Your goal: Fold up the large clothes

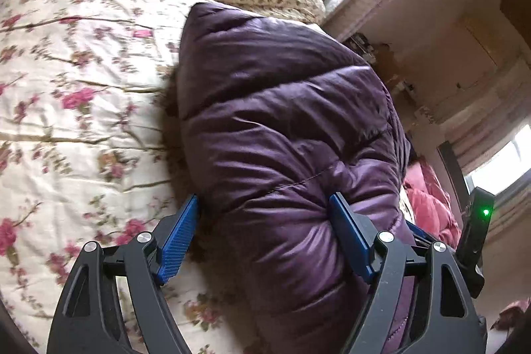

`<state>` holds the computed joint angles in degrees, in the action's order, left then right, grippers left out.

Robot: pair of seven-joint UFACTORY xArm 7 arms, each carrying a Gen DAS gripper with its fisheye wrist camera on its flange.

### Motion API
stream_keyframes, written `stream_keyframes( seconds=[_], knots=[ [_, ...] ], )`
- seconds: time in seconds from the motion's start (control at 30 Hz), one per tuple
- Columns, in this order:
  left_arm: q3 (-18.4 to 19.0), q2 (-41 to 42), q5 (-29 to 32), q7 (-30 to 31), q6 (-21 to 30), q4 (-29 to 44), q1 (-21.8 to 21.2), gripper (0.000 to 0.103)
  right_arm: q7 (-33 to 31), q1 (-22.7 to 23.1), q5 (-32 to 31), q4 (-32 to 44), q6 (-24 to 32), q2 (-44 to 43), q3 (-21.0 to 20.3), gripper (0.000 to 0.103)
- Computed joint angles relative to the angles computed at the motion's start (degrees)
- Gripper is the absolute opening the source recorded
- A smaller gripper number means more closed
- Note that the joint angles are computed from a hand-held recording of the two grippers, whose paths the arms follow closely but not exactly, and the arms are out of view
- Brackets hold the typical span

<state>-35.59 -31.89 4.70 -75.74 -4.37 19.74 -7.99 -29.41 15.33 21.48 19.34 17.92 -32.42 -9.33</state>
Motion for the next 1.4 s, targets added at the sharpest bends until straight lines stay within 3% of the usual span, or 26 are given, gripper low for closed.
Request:
stream_keyframes(
  seconds=[0.1,0.17,0.27,0.57,0.8,0.93,1.1,1.2,1.4],
  knots=[
    [-2.9,0.6,0.9,-0.2,0.1,1.4,3.0,0.078,-1.6,1.4,0.9,0.1,-0.5,0.6,-1.2,0.073],
    [-4.5,0.8,1.5,-0.2,-0.6,1.9,4.6,0.072,-2.3,1.9,1.4,-0.4,-0.9,0.2,-1.1,0.063],
    [-4.4,1.1,1.7,0.3,-1.3,2.0,4.7,0.062,-2.9,2.5,1.3,-1.0,-1.4,-0.4,-0.7,0.052],
    [-2.9,-0.8,1.7,1.3,0.6,1.9,2.7,0.047,-3.2,2.6,-1.7,-4.3,-3.1,-4.8,0.6,0.028],
    [-1.1,-6.0,1.2,-0.9,4.0,-0.3,-1.7,0.046,-2.4,3.6,-3.7,-6.1,-2.6,-8.6,0.7,0.02],
    [0.1,-12.3,0.9,-3.8,8.6,-3.0,-5.8,0.046,-1.4,5.4,-4.0,-6.8,-0.8,-11.1,1.3,0.019],
    [2.2,-24.8,0.9,-8.3,19.9,-7.1,-13.7,0.046,-0.2,9.6,-3.2,-8.6,2.3,-15.7,2.7,0.018],
    [2.4,-35.6,0.9,-11.9,31.9,-9.6,-20.4,0.046,1.3,13.9,-2.4,-9.9,3.3,-18.1,4.9,0.018],
    [0.0,-57.3,1.1,-17.5,63.0,-10.3,-34.5,0.046,6.1,25.6,-0.6,-10.6,1.1,-17.6,9.4,0.017]
  ],
)
